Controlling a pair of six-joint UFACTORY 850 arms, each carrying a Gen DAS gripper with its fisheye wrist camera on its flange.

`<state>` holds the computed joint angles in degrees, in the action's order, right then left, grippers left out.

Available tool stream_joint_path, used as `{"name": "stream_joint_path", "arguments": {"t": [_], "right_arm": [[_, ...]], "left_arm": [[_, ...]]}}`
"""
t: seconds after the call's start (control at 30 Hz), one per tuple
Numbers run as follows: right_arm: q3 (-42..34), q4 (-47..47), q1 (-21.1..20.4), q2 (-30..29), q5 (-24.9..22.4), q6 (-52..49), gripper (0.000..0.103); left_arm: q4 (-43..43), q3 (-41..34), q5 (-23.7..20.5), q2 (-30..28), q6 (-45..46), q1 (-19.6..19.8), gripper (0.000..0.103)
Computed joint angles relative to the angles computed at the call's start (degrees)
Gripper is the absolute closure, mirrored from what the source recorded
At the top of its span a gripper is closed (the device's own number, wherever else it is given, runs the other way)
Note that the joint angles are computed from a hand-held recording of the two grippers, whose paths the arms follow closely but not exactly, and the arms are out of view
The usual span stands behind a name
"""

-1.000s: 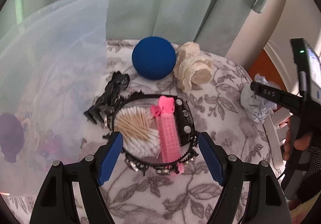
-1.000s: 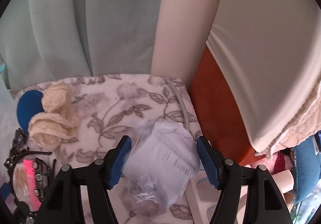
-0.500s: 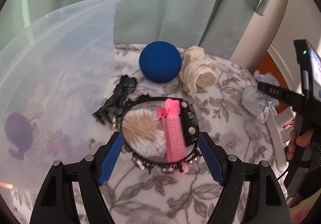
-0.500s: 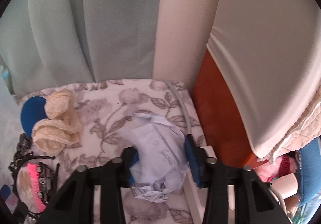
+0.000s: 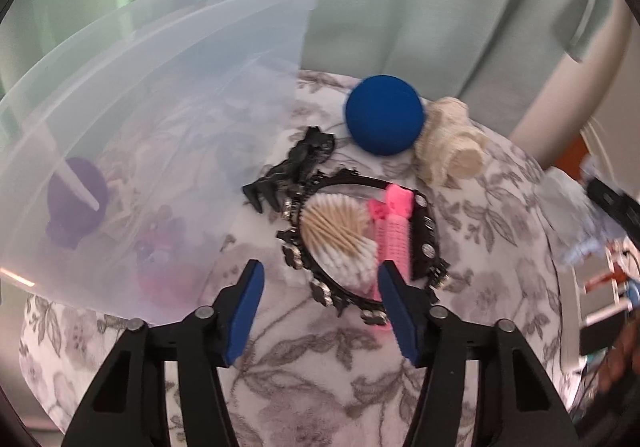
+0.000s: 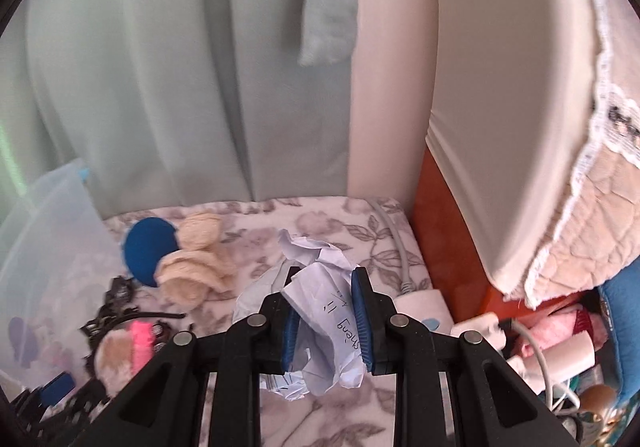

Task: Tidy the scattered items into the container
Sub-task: 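Grasp the crumpled paper with the right tool while the left grasps the black flower headband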

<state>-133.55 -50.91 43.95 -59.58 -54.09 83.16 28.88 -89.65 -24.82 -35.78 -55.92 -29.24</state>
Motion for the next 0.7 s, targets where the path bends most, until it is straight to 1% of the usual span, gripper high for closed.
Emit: {"name": "stream_joint_path", "arguments": {"t": [0.07,0.13,0.17,0.43,0.5,0.57,0.7], "right_arm": [[3.10,-1.40,0.51,1.80,1.35,2.55,0.076],[5.53,-2.65,0.82,3.13,2.66,4.78,0.076],[6.39,-3.00,0.90,3.57,3.25,5.51,0.076],[13.37,-4.83,0.92,6.67,7.72,12.07,0.076],[14.88,-5.02,0.96,7.38,8.15,13.58,0.076],[16.34,-5.45,0.98,8.16,8.71,15.09,0.076],[17.87,-5.44,1.01,9.08,9.81,16.70,0.076]], "left_arm": [[-2.78,-1.63,-1.42,-1.37,2.51,0.19,0.052],[-4.45,-3.07,-3.52,-2.63,3.87,0.15,0.054],[-5.27,-3.29,-3.62,-2.93,4.28,0.25,0.056],[-8.54,-7.27,-5.62,-6.24,5.13,0.66,0.058],[-8.09,-7.61,-5.63,-6.56,4.74,0.57,0.062],[-6.61,-7.60,-5.32,-6.48,3.85,0.33,0.072],[-5.97,-7.16,-5.03,-5.93,4.59,-0.10,0.080]]}}
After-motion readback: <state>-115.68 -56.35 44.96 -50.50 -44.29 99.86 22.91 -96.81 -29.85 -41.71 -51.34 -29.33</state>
